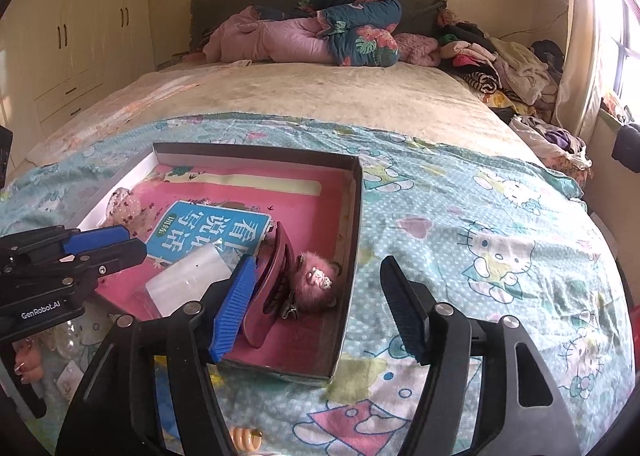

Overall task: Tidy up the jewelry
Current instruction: 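Lift both open tools up out of the tray box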

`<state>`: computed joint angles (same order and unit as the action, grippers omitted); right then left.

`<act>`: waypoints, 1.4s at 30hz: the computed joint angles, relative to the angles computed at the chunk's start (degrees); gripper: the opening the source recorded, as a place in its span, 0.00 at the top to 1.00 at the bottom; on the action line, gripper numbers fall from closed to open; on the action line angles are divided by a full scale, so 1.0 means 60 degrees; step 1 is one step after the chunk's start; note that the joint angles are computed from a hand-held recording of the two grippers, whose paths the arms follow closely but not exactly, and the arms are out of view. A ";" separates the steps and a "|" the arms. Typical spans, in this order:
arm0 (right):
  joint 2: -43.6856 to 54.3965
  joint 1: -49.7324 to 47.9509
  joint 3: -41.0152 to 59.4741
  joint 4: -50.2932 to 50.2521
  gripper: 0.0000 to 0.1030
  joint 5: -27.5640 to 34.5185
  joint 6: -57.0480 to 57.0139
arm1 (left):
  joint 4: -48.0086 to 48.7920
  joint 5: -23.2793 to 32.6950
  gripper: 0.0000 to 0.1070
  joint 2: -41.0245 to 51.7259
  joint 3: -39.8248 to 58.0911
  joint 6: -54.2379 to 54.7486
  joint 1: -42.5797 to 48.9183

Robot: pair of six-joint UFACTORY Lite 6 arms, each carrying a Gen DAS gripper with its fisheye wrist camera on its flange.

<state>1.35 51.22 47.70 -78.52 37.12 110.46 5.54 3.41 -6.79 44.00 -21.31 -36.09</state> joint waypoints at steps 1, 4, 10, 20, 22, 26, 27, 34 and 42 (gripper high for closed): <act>-0.0190 0.0115 -0.0100 0.0034 0.35 0.0115 0.0051 | 0.0600 0.0050 0.74 -0.0092 -0.0030 -0.0628 -0.0029; -0.0661 0.0446 -0.0315 0.0177 0.30 0.0424 0.0078 | 0.1904 0.0155 0.69 -0.0462 -0.0171 -0.2005 -0.0104; -0.1416 0.1400 -0.0537 0.0422 0.19 0.1487 0.0186 | 0.4485 0.0469 0.55 -0.1368 -0.0511 -0.4754 -0.0373; -0.2330 0.2845 -0.0839 0.0781 0.14 0.2947 0.0434 | 0.6304 0.1181 0.29 -0.2903 -0.1090 -0.6866 -0.0831; -0.2455 0.3086 -0.0901 0.0841 0.13 0.3176 0.0495 | 0.6750 0.1417 0.25 -0.3245 -0.1210 -0.7338 -0.0992; -0.2604 0.3624 -0.0928 0.0995 0.12 0.3684 0.0599 | 0.7313 0.1781 0.17 -0.3855 -0.1448 -0.7976 -0.1185; -0.2616 0.3730 -0.0930 0.1017 0.12 0.3788 0.0622 | 0.7282 0.1809 0.17 -0.3987 -0.1514 -0.7946 -0.1172; -0.2534 0.4679 -0.0814 0.1286 0.12 0.4576 0.0782 | 0.7425 0.2464 0.15 -0.4895 -0.1958 -0.8249 -0.1648; -0.2347 0.5510 -0.0622 0.1513 0.11 0.5234 0.0971 | 0.7066 0.3134 0.15 -0.6254 -0.2657 -0.7905 -0.1855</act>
